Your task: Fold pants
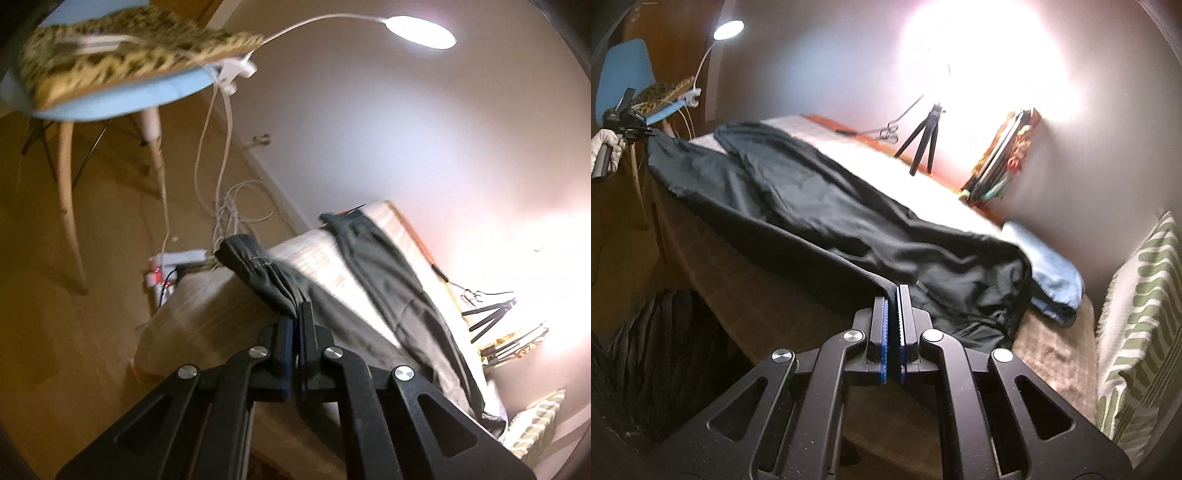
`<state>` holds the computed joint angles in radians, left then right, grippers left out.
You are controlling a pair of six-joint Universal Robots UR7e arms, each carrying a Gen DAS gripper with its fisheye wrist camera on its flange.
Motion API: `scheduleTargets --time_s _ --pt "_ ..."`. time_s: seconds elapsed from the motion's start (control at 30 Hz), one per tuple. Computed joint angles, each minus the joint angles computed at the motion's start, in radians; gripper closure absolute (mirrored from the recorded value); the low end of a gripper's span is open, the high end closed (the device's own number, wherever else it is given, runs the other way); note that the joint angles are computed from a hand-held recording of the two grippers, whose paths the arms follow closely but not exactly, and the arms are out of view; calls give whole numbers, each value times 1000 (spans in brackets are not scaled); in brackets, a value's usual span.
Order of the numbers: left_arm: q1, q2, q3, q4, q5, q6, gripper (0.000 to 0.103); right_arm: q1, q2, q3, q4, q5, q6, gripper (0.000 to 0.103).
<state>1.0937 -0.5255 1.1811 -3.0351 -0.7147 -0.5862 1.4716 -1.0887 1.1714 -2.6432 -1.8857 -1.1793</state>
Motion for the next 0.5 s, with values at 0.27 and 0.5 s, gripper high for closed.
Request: scheduleTargets --time_s 0.27,0.5 --pt "-8 27 -41 -81 -11 48 103 9 13 -25 -32 16 3 100" --pt "-26 40 -94 -151 -10 127 103 32 45 -119 -52 62 10 100"
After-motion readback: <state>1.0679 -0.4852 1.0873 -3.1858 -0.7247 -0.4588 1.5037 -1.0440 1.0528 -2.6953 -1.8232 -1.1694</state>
